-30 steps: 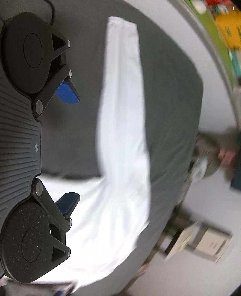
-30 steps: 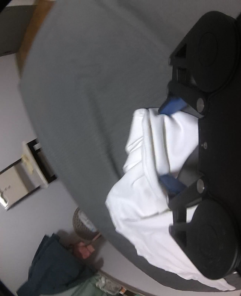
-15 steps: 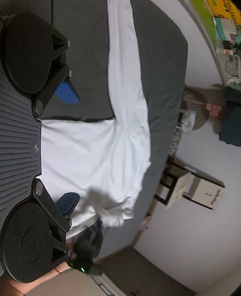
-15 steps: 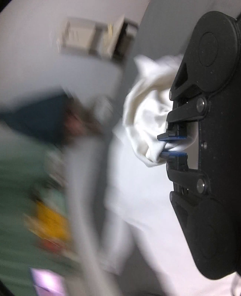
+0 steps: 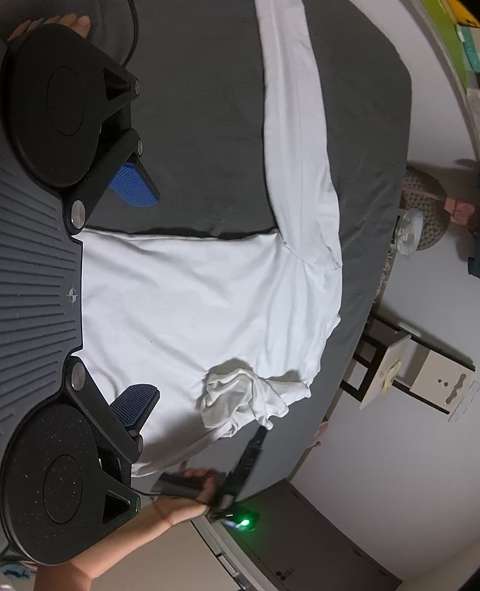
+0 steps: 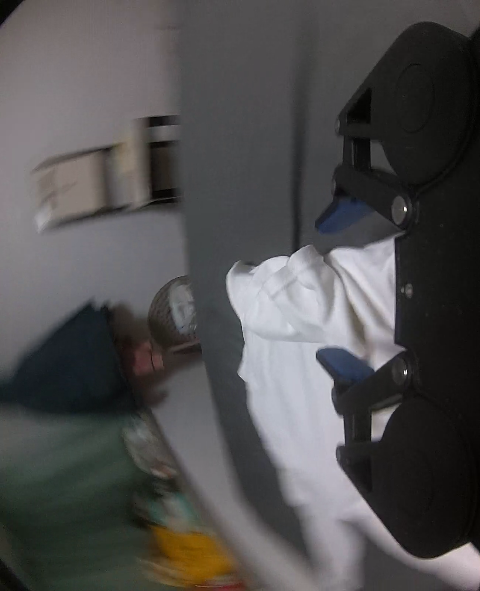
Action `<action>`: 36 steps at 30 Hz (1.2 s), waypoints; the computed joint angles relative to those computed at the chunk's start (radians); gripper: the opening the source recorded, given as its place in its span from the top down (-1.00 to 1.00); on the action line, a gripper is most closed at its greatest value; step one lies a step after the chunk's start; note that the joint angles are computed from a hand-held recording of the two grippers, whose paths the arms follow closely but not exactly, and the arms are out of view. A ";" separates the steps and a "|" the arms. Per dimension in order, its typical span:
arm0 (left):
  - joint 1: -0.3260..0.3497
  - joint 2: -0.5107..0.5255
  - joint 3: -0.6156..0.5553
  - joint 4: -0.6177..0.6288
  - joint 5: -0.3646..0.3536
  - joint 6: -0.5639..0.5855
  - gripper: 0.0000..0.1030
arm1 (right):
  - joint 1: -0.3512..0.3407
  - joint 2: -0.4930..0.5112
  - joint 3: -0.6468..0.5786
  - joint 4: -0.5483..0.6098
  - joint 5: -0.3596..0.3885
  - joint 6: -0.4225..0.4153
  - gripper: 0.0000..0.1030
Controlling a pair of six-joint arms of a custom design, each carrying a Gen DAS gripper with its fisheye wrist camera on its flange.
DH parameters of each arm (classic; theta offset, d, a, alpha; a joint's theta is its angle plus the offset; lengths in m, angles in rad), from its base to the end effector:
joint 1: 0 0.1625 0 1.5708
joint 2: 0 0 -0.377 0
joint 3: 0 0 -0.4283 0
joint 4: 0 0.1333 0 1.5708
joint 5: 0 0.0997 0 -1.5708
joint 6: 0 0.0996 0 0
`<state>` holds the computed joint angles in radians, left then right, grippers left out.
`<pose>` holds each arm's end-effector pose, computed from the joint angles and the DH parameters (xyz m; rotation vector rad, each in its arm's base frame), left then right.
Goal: Fold clothes
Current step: 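Pull the sleeve outward with the right gripper to straighten it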
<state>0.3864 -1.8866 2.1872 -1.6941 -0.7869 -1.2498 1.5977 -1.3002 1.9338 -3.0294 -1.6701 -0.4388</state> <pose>-0.2731 -0.3309 0.3070 0.0103 2.5632 -0.9143 0.1392 -0.5829 0.2782 0.5584 -2.6055 1.1141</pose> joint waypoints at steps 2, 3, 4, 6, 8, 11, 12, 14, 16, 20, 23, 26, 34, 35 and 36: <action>-0.002 -0.009 0.008 -0.009 0.009 -0.007 -1.00 | -0.029 0.036 -0.054 0.051 0.062 0.157 -0.22; 0.003 -0.007 0.017 -0.031 0.012 -0.001 -1.00 | -0.031 0.060 -0.071 0.049 0.053 0.188 -0.19; 0.007 -0.005 0.024 -0.050 0.014 0.004 -1.00 | -0.033 0.083 -0.089 0.047 0.044 0.219 -0.08; 0.006 -0.008 0.025 -0.054 0.010 -0.002 -1.00 | -0.039 0.124 -0.122 0.041 0.035 0.281 0.89; 0.007 -0.007 0.028 -0.067 0.008 -0.002 -1.00 | -0.060 0.111 -0.114 -0.004 0.097 0.347 0.89; 0.008 -0.010 0.040 -0.118 0.000 0.027 -1.00 | -0.081 0.071 -0.091 -0.112 0.167 0.421 0.89; 0.007 -0.011 0.043 -0.132 -0.003 0.040 -1.00 | -0.084 0.046 -0.079 -0.164 0.177 0.430 0.89; -0.002 -0.014 0.049 -0.151 -0.006 0.061 -1.00 | -0.088 -0.009 -0.063 -0.255 0.165 0.433 0.89; -0.013 -0.025 0.058 -0.169 -0.008 0.076 -1.00 | -0.097 -0.066 -0.040 -0.358 0.110 0.418 0.89; -0.036 -0.052 0.073 -0.166 -0.003 0.075 -1.00 | -0.122 -0.128 -0.021 -0.512 -0.106 0.394 0.89; -0.049 -0.074 0.078 -0.132 0.008 0.037 -1.00 | -0.165 -0.137 -0.039 -0.488 -0.238 0.434 0.89; -0.059 -0.091 0.082 -0.104 0.024 0.000 -1.00 | -0.202 -0.134 -0.061 -0.430 -0.283 0.538 0.89; -0.070 -0.109 0.097 -0.132 0.059 0.007 -1.00 | -0.331 -0.192 0.070 -0.668 0.024 0.503 0.89; -0.066 -0.108 0.097 -0.135 0.053 0.009 -1.00 | -0.322 -0.205 0.069 -0.575 -0.062 0.534 0.89; -0.061 -0.105 0.096 -0.137 0.044 0.011 -1.00 | -0.316 -0.217 0.069 -0.489 -0.138 0.574 0.89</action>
